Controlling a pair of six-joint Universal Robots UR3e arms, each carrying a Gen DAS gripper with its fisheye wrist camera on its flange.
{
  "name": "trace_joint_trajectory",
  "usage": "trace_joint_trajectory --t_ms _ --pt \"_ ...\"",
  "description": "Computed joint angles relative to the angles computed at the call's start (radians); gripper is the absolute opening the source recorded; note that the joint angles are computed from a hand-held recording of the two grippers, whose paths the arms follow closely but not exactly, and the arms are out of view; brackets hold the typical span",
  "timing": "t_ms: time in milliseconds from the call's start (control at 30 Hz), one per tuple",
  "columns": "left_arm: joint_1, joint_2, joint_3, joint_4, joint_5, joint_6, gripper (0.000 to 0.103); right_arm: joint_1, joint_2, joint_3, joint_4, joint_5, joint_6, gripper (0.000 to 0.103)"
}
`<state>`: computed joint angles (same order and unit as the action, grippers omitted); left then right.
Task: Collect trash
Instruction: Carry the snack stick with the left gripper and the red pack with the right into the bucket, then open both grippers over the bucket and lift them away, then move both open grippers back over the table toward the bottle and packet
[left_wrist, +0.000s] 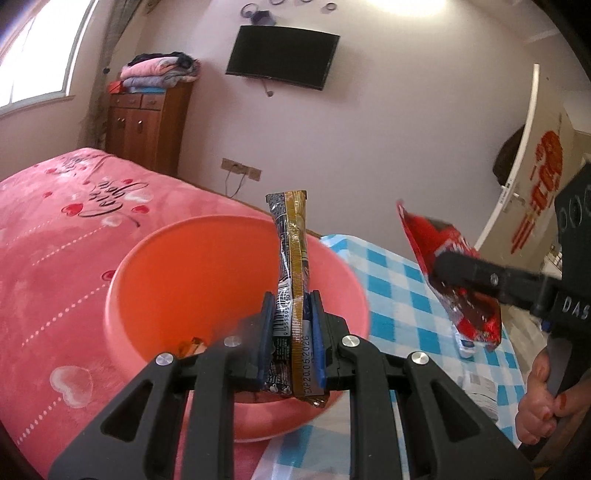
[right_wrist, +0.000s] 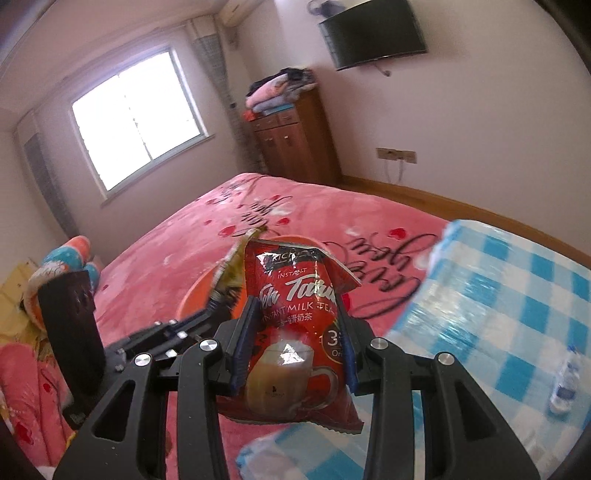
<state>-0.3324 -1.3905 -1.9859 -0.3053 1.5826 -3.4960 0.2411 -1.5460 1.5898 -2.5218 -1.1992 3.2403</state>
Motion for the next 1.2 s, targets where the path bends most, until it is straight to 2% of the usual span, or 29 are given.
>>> trace_joint_trajectory --t_ms 100,167,200,233,367,533,767,833,1200 --pt "0.032 0.019 -0.042 0.010 -0.015 -0.005 0.026 0.033 0.084 -0.093 0.014 -0.006 0.015 0.042" --pt "0.045 0.023 -0.057 0.013 -0.024 -0.014 0.040 0.046 0.140 -0.143 0.007 0.005 0.033 0.045" --pt "0.039 0.021 -0.055 0.011 -0.008 -0.023 0.055 0.051 0.164 -0.163 0.000 0.002 0.050 0.052" --pt "0.038 0.023 -0.061 0.014 0.004 -0.027 0.065 0.052 0.173 -0.167 -0.010 0.008 0.064 0.056" --pt "0.047 0.043 -0.085 0.019 0.020 -0.029 0.073 0.019 0.132 -0.083 -0.075 0.024 0.088 0.068" --pt "0.056 0.059 -0.103 0.031 0.029 -0.039 0.081 -0.013 0.038 0.049 -0.128 -0.015 0.096 0.079" --pt "0.020 0.057 -0.093 0.035 0.050 -0.048 0.085 -0.051 -0.111 0.250 -0.191 -0.086 0.085 0.083" --pt "0.000 0.045 -0.077 0.036 0.062 -0.050 0.087 -0.064 -0.153 0.307 -0.208 -0.099 0.083 0.090" --pt "-0.123 -0.040 0.012 0.037 0.101 -0.067 0.088 -0.147 -0.350 0.532 -0.226 -0.165 0.050 0.090"
